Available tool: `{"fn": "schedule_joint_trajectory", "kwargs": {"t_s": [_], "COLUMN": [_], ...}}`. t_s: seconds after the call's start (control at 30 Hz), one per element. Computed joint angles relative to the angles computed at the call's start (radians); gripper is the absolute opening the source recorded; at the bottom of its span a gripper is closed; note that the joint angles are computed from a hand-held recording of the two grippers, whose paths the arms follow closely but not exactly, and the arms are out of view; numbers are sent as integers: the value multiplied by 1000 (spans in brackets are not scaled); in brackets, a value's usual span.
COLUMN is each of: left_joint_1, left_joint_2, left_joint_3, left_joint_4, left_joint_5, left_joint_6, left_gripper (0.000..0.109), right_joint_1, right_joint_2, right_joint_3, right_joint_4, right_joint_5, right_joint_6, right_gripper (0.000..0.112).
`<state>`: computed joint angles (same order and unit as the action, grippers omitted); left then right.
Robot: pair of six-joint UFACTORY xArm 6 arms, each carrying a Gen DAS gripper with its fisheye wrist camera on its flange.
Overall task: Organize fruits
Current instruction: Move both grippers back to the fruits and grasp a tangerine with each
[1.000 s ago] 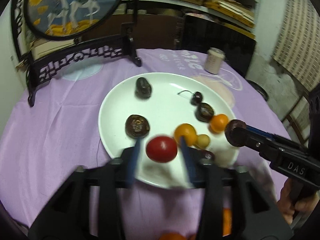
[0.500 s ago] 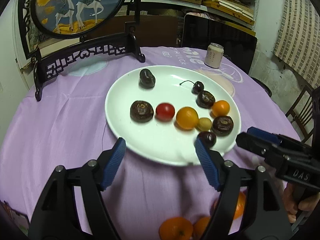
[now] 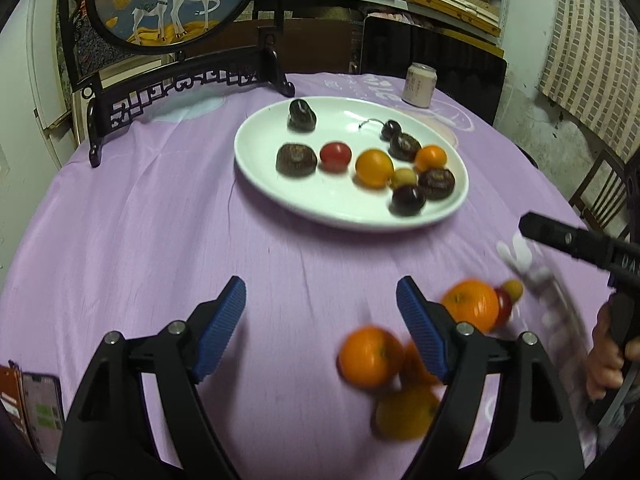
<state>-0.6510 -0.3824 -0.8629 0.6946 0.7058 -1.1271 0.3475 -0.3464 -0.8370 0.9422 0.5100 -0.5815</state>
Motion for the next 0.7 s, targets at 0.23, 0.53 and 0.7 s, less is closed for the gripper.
{"fn": "schedule_joint_trajectory", "kwargs": {"t_s": [0.23, 0.53, 0.7], "left_joint_1": [-30, -1, -44], "left_joint_2": [-49, -49, -64], "left_joint_3": [61, 73, 38], "left_joint_4": [-38, -94, 130], "left_joint_5": [6, 5, 218], "left_joint_6": [21, 44, -171], "left_gripper": [84, 92, 92], "right_joint_1": [6, -4, -4], "right_joint_2": [-57, -83, -85], "right_joint_3": [49, 70, 74], "right_joint_4": [22, 46, 44], "right_joint_5": [12, 13, 13], "right_joint_6": [-41, -52, -52], "right_gripper": [60, 60, 60]}}
